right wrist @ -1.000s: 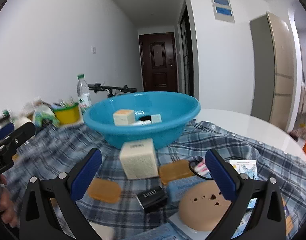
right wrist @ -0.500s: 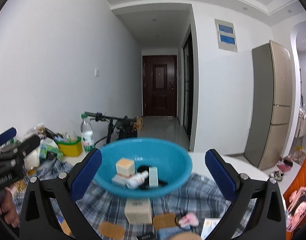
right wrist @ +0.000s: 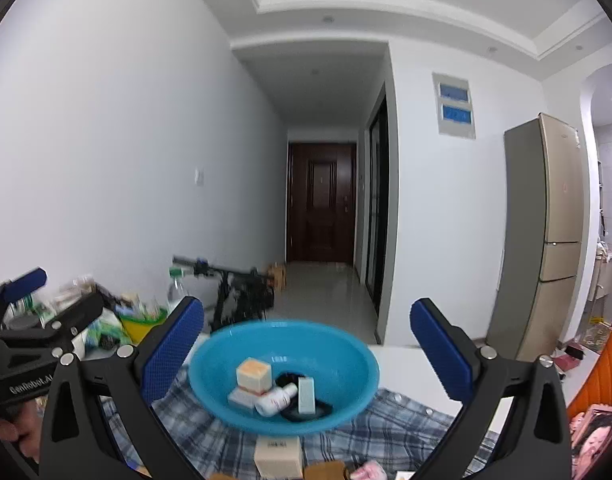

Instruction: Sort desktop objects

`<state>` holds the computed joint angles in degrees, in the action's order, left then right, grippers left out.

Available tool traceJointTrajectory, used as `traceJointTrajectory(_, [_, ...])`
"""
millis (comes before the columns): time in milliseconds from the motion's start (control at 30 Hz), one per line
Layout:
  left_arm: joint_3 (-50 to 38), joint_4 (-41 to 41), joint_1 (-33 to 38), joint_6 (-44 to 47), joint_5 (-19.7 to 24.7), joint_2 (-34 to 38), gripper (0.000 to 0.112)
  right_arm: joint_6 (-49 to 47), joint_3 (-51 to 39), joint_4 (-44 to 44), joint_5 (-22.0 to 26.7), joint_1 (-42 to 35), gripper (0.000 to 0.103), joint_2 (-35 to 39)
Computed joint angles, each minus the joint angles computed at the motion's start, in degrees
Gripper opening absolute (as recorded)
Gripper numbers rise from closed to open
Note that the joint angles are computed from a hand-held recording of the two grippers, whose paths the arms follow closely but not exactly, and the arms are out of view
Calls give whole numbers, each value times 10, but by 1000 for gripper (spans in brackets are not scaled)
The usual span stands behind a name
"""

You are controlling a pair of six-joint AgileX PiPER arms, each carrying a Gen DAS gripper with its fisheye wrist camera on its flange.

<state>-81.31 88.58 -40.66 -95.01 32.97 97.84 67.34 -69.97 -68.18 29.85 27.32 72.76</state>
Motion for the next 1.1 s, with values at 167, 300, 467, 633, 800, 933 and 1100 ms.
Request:
traceJointTrajectory(167, [-63,-106,6,126,19,39,103,-148,-48,147,5,-22,103,38])
traceJointTrajectory(300, [-108,-227,22,255,-2,73,103,-137,-74,86,91,14,103,67])
traceJointTrajectory(467, [-163,-395,44,410,0,121,103,-277,-96,256,67,-35,103,87])
traceJointTrajectory(633, [-218,-539,64,535,18,160,103,-394,-119,409,76,-85,103,125])
traceJointTrajectory(800, [-239,-521,64,528,37,182,103,-399,-146,432,122,-100,103,162])
traceJointTrajectory(933, [-242,-518,64,525,42,187,103,-421,-141,460,114,-110,103,164])
traceJointTrajectory(1100, [-231,-515,66,516,33,180,103,-420,-145,453,119,-105,103,165])
